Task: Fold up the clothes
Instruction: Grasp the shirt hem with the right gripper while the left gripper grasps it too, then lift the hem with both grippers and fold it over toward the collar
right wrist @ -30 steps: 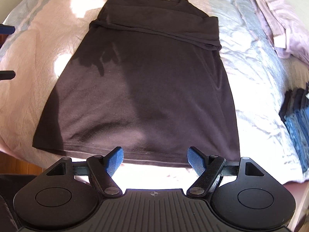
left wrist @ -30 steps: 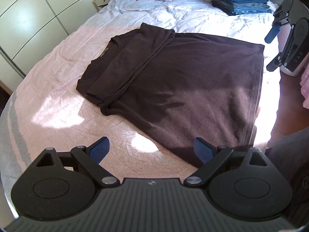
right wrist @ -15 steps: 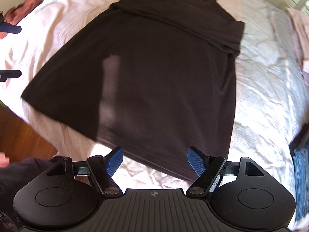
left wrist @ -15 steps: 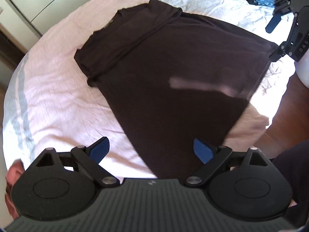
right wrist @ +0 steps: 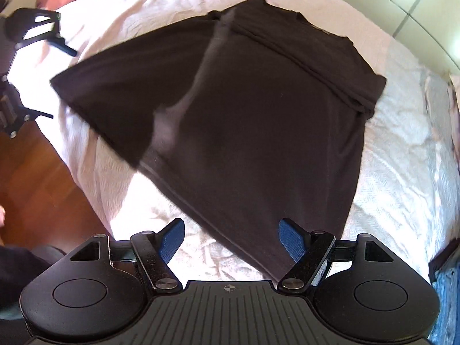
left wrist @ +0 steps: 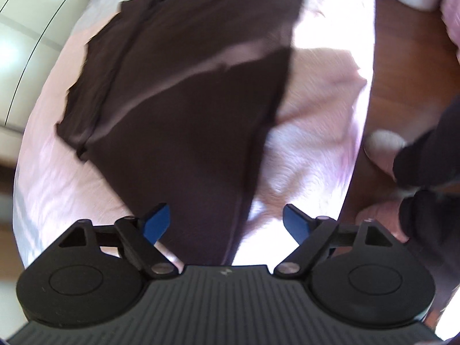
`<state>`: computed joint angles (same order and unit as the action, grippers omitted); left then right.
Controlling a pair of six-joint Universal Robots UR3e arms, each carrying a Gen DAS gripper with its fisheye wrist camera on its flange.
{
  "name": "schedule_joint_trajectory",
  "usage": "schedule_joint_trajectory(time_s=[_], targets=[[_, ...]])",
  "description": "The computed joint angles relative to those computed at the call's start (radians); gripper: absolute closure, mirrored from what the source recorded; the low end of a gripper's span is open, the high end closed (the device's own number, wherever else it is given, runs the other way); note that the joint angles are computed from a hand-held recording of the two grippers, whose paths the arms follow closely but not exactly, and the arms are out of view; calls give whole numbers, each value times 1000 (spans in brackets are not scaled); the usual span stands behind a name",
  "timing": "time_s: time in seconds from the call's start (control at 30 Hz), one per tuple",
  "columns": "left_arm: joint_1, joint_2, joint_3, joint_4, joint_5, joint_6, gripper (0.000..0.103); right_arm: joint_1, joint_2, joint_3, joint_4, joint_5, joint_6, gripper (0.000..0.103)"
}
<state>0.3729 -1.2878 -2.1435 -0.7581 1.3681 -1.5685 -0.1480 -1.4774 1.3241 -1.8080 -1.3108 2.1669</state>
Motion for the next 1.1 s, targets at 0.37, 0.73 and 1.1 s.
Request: schedule_joint_trajectory(time_s=[0.37,0.73,1.1], targets=[[80,-70,94,-73,-104,32,54,46,-47,298,-335,14,-96,27],[32,-181,334,-161,-127,-281,98,69,-51,513,-673,130,-124,27],[49,-218,476,-285,-141,-279,98,42,90,595,-1070,38,-149,70]])
